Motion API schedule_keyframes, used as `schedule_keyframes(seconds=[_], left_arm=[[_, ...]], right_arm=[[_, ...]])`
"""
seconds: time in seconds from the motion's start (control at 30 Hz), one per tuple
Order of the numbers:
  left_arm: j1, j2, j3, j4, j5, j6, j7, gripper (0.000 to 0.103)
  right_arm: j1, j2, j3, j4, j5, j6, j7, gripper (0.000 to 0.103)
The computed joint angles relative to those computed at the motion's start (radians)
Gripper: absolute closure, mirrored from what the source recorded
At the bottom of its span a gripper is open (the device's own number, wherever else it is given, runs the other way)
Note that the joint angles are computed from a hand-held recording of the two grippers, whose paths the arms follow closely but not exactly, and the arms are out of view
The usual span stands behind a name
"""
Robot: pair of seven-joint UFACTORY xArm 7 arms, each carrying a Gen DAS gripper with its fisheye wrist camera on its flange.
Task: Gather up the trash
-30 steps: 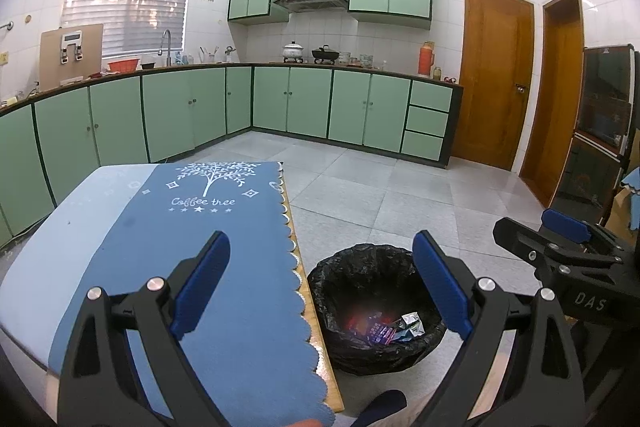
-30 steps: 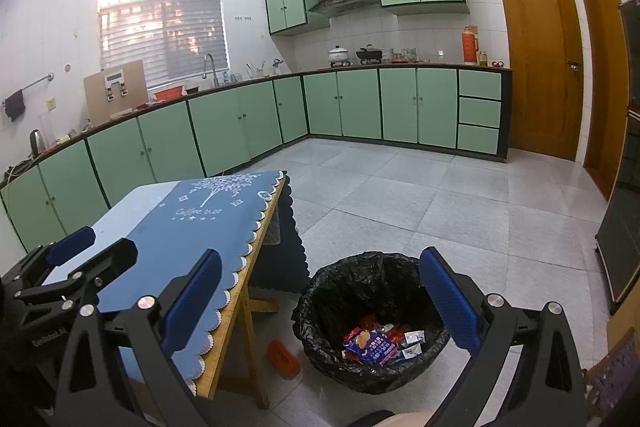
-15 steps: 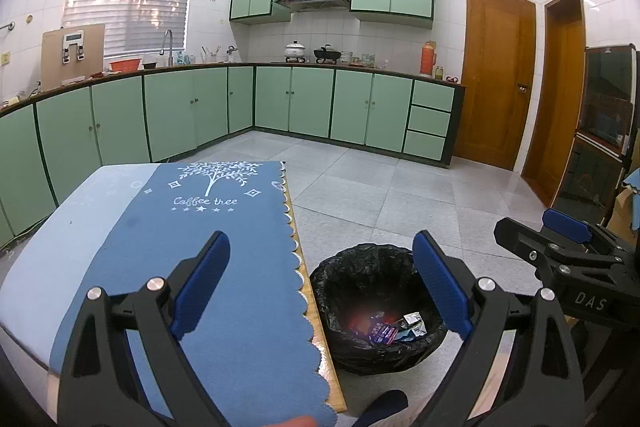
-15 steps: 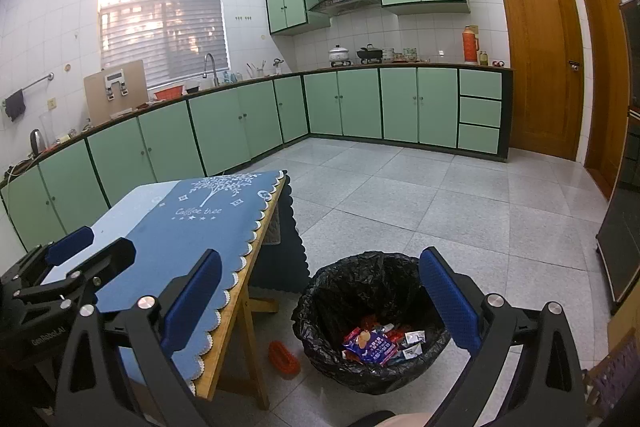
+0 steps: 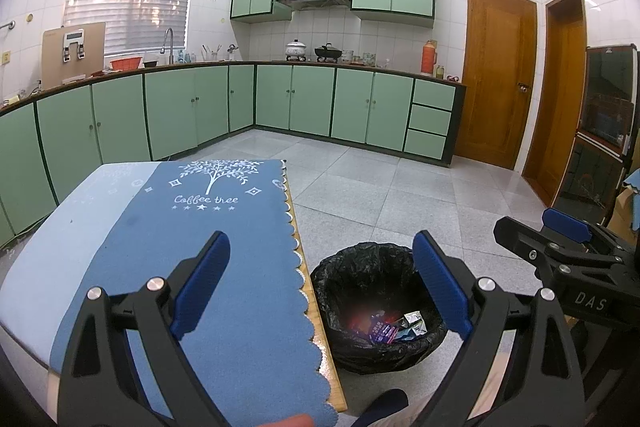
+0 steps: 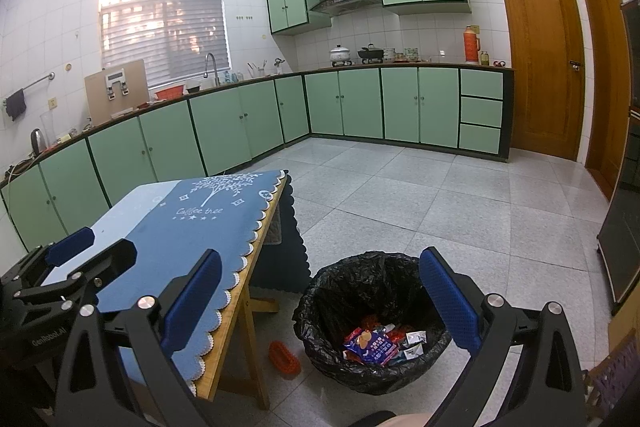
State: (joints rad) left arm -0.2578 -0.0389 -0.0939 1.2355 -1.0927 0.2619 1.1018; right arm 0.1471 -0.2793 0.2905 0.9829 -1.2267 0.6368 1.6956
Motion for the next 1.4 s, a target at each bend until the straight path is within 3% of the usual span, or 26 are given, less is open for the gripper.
schedule_keyframes(seconds=[1.4], left_arm=[[0.003,-0.005,0.005,-0.012,-0.012,0.003,0.015,0.013]], right_arm=[[0.001,0.002,-0.002,0.003,0.002,0.000,-0.004,0.006]])
